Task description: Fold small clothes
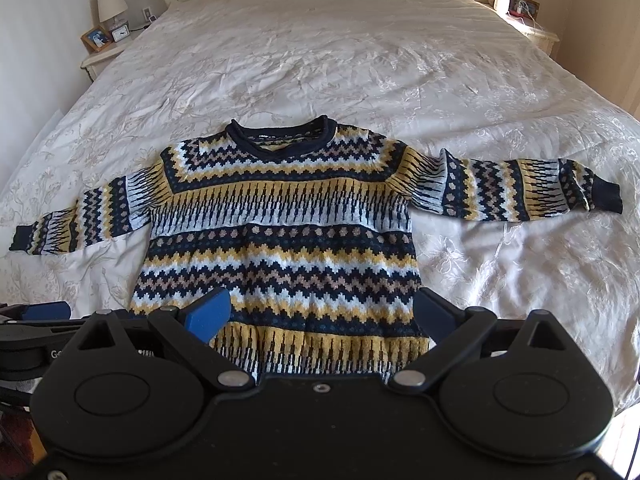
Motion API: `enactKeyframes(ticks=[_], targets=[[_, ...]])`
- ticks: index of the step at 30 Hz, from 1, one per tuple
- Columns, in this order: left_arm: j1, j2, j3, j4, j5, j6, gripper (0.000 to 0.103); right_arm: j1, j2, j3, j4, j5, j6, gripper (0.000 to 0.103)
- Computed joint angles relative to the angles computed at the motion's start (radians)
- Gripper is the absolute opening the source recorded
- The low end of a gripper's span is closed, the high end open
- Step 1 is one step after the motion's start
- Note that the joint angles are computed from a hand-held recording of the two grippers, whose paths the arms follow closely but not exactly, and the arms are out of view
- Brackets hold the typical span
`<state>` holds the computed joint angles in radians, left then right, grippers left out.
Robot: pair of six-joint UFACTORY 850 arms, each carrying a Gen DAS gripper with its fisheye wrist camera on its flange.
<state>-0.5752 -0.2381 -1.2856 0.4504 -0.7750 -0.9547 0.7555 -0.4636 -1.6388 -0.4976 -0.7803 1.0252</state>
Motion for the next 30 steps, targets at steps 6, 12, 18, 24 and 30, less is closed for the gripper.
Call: enactKeyframes(ticks=[6,12,18,24,30], targets=[[0.010,-0.021,-0.018,-0.018,0.005,0.029,0.069,-0.001,-0.003,-0.002,0.002,0.006,0.003,0.098],[0.030,-0.050,-0.040,-0.053,0.013,0.087,0.067,-0.014,-0.024,-0.021,-0.001,0.007,-0.001,0.098],[0.047,-0.092,-0.073,-0.106,0.021,0.172,0.063,-0.026,-0.039,-0.029,-0.019,0.009,0.021,0.098],[0.062,-0.135,-0.119,-0.131,0.017,0.225,0.057,-0.045,-0.039,-0.012,-0.069,0.021,0.064,0.097],[0.063,-0.183,-0.180,-0.133,0.008,0.226,0.052,-0.074,-0.002,0.057,-0.240,0.073,0.216,0.097]])
